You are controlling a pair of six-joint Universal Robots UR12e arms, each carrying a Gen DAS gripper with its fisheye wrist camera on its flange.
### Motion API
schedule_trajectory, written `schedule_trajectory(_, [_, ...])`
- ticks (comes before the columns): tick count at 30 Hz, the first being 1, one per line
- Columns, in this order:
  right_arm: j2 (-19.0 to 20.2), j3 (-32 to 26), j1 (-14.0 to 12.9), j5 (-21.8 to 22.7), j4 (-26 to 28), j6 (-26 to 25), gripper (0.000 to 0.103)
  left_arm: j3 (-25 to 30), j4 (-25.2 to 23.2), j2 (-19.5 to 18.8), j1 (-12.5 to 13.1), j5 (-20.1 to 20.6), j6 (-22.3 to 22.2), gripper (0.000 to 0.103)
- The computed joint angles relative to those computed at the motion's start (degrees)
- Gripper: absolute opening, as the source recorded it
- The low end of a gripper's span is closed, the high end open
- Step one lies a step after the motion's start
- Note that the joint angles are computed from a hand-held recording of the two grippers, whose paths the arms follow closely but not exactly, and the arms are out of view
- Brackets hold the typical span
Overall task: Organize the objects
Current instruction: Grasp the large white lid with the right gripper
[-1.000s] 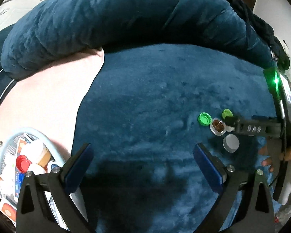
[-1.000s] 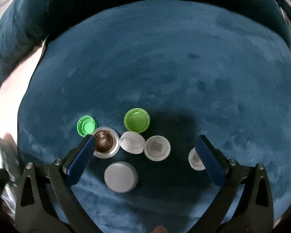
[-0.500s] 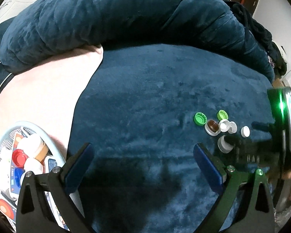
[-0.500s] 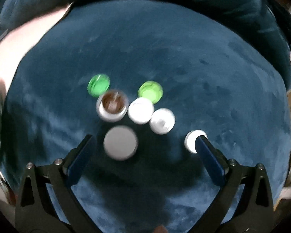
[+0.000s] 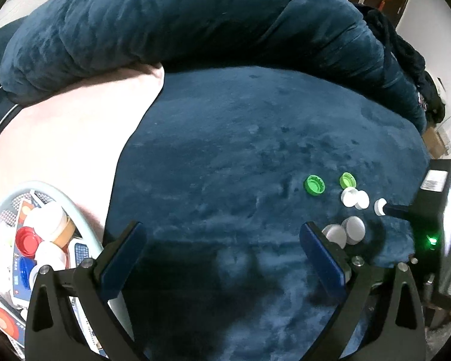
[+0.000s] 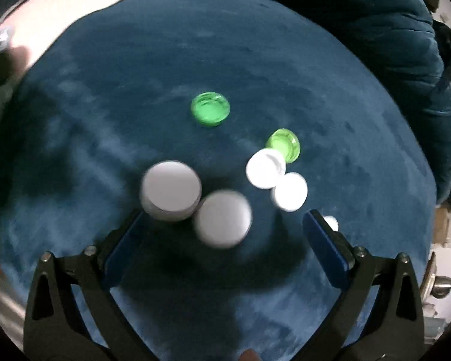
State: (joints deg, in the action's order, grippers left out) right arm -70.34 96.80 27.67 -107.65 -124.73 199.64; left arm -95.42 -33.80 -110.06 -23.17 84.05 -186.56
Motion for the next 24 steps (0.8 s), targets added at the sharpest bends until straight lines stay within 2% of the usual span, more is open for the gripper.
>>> schedule_trajectory(3, [-1.46, 1.31, -0.45, 2.23, -2.22, 0.87, 0.103, -0.15, 0.30, 0.19, -0.01, -0.13, 0.18, 0.102])
schedule_trajectory(9, [-3.29, 4.13, -2.38, 10.35, -9.83, 9.79, 0.102, 0.32, -0.78, -0.03, -0.16, 0.95, -0.33, 0.102])
schedule_trajectory(10, [-3.11, 4.10, -2.09, 10.29, -10.45, 9.52, 0.101, 0.41, -0.95, -0.11, -0.14, 1.03, -0.39, 0.102])
schedule_trajectory(12, [-2.26, 3.30, -1.22, 8.86, -11.18, 5.31, 0.099, 0.46, -0.99, -0.14, -0.12, 1.17, -0.53, 0.102])
schedule_trajectory(14, [-1.26, 2.46, -0.88, 8.44, -11.58, -0.82, 0.085, 0.35, -0.77, -0.07, -0.14, 1.23, -0.26, 0.102])
schedule_trajectory(16, [-0.30, 1.56, 0.08, 7.94, -10.42, -4.67, 0.082, 0.33, -0.84, -0.08, -0.24, 1.71, 0.08, 0.102])
schedule_trajectory(18, [0.67, 0.90, 0.60, 7.94, -8.45, -7.82, 0.075, 0.50, -1.23, -0.19, -0.28, 1.92, -0.03, 0.102])
schedule_trajectory(20, [1.57, -0.04, 0.94, 7.43, -5.60, -9.04, 0.041, 0.69, -1.41, -0.31, -0.24, 1.72, -0.13, 0.102])
schedule_trajectory(22, [1.47, -0.08, 1.22, 6.54, -5.36, -9.26, 0.041, 0.93, -1.65, -0.45, -0.31, 1.58, -0.04, 0.102])
schedule_trajectory(24, [0.20, 1.07, 0.78, 8.75, -8.10, -7.60, 0.041, 1.22, -2.05, -0.66, -0.46, 1.08, -0.18, 0.102])
